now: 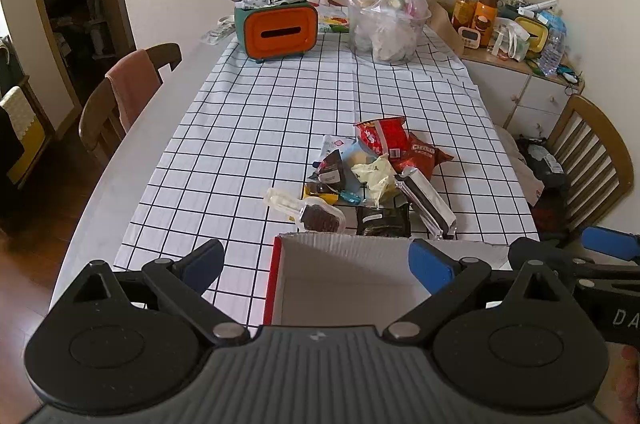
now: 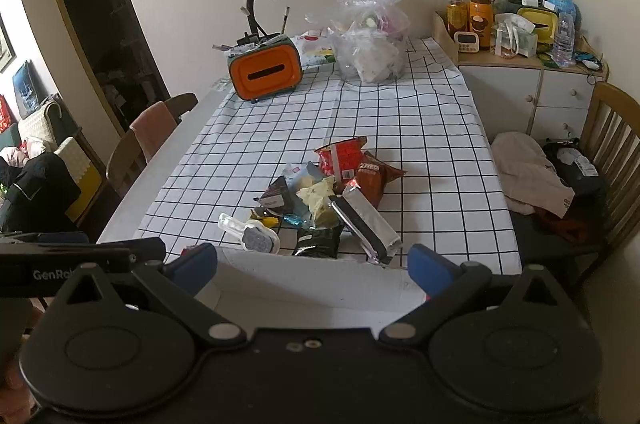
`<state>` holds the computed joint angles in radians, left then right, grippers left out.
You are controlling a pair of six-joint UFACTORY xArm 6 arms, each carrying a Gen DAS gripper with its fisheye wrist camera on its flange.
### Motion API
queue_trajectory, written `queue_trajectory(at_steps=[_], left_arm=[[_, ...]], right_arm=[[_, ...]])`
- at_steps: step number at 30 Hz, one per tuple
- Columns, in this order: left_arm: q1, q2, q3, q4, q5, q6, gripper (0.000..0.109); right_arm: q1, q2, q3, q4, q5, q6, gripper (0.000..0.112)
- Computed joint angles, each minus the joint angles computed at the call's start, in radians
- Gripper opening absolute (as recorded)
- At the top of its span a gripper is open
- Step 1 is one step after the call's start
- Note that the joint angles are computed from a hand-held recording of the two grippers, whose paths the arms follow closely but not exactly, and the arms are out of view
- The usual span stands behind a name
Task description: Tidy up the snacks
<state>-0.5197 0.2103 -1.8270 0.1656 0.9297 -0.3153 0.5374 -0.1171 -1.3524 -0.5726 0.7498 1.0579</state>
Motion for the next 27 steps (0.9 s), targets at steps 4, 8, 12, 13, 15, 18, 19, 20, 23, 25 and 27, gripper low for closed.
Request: queue_trajectory(at_steps=[4, 8, 12, 13, 15, 18, 19, 20, 23, 25, 27], left_arm=[[0.001, 0.008, -0.017, -0.009, 0.017, 0.011, 0.099], [-0.001, 0.025, -0.050, -0.012, 0.048, 0.018, 0.099], [-0.002, 0.040, -0.080, -0.016, 0.073, 0.021, 0.099], [-0.003, 0.043, -0.085, -0.016, 0.077, 0.022, 0.099], [-0.005, 0.049, -0.099, -0.013, 0.085, 0.022, 0.099], [-0.007, 0.053, -0.107, -0.011, 0.091, 0.023, 0.099], [-0.006, 0.053, -0.106, -0.012, 0.089, 0.024, 0.099], [-0.009, 0.056, -0.113, -0.008, 0.094, 0.022, 0.099], [-0.013, 0.064, -0.128, -0.004, 0.105, 0.019, 0.099], [-0.018, 0.067, -0.136, 0.001, 0.111, 0.013, 0.099], [-0.018, 0.069, -0.140, -0.001, 0.113, 0.015, 0.099]], right_arm=[[0.000, 0.011, -0.024, 0.026, 0.025, -0.021, 0.102], [-0.003, 0.019, -0.042, 0.064, 0.053, -0.035, 0.102], [-0.014, 0.021, -0.053, 0.123, 0.061, -0.066, 0.102], [-0.016, 0.020, -0.054, 0.132, 0.064, -0.069, 0.102], [-0.020, 0.019, -0.057, 0.142, 0.072, -0.070, 0.102], [-0.025, 0.018, -0.058, 0.157, 0.074, -0.081, 0.102], [-0.026, 0.017, -0.056, 0.155, 0.074, -0.086, 0.102], [-0.027, 0.016, -0.056, 0.158, 0.074, -0.091, 0.102], [-0.034, 0.011, -0.053, 0.172, 0.069, -0.110, 0.102], [-0.036, 0.010, -0.053, 0.177, 0.068, -0.119, 0.102], [-0.040, 0.007, -0.052, 0.180, 0.065, -0.127, 0.102]])
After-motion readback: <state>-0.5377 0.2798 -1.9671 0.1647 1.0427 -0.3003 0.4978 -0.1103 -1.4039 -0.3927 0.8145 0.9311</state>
